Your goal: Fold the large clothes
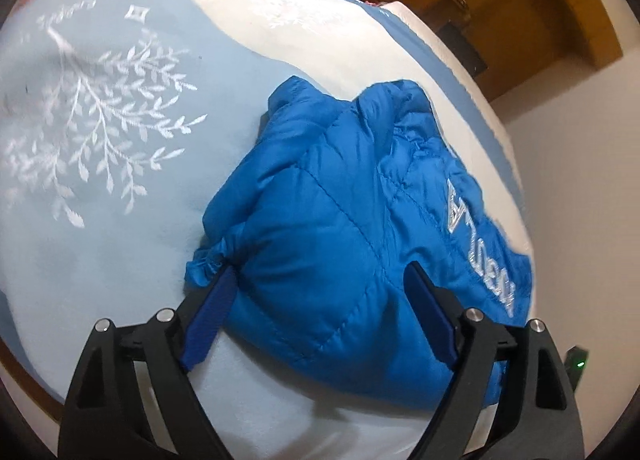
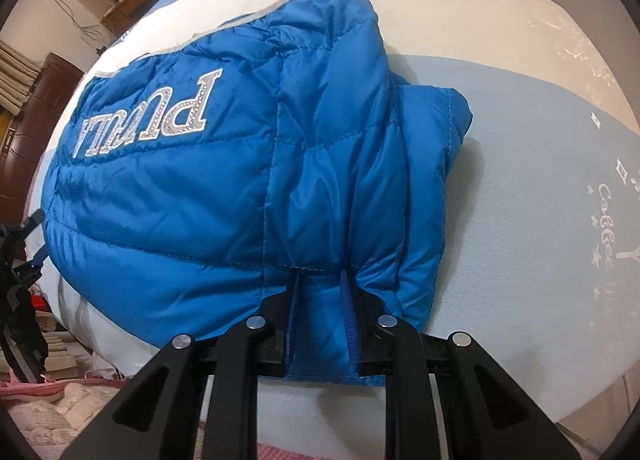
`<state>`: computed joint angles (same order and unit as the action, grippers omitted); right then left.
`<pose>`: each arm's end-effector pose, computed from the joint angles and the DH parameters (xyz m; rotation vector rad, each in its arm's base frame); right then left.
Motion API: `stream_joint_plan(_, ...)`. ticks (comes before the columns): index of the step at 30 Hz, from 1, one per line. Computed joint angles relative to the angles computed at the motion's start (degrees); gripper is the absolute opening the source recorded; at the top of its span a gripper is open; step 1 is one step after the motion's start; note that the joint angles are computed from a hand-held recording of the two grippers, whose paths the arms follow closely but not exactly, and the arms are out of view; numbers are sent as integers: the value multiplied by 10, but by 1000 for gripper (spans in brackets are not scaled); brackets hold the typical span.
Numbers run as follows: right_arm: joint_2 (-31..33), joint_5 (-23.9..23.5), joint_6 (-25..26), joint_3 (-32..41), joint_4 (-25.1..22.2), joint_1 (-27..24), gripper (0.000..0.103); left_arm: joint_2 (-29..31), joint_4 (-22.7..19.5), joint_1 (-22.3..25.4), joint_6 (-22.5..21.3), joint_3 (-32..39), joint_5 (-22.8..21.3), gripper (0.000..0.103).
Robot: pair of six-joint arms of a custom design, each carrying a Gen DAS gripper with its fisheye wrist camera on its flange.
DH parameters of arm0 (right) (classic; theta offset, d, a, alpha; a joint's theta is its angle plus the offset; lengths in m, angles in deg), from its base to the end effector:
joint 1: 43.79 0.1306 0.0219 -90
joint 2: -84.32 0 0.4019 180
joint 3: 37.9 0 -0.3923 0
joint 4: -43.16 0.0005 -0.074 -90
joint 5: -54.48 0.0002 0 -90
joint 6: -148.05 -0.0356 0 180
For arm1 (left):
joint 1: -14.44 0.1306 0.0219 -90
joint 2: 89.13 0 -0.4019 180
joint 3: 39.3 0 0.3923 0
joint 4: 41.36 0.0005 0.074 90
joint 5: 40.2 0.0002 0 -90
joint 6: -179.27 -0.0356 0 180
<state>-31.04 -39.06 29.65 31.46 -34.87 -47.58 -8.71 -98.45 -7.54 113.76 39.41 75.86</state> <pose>0.2715 -0.0163 0.4211 0.7818 2.7562 0.1761 0.3666 -0.1654 0.4244 0.1148 2.6914 -0.8678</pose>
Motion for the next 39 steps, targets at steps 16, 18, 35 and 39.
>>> stream_joint_plan(16,13,28,-19,12,-14,19,20,22,74,47,67,-39,99,82)
stream_joint_plan(18,13,26,-17,12,-15,17,20,31,80,42,70,-32,92,82)
stream_joint_plan(35,13,14,-21,11,-13,8,21,42,63,43,50,-27,112,34)
stream_joint_plan(39,13,12,-20,9,-10,6,21,48,65,40,39,-28,114,35)
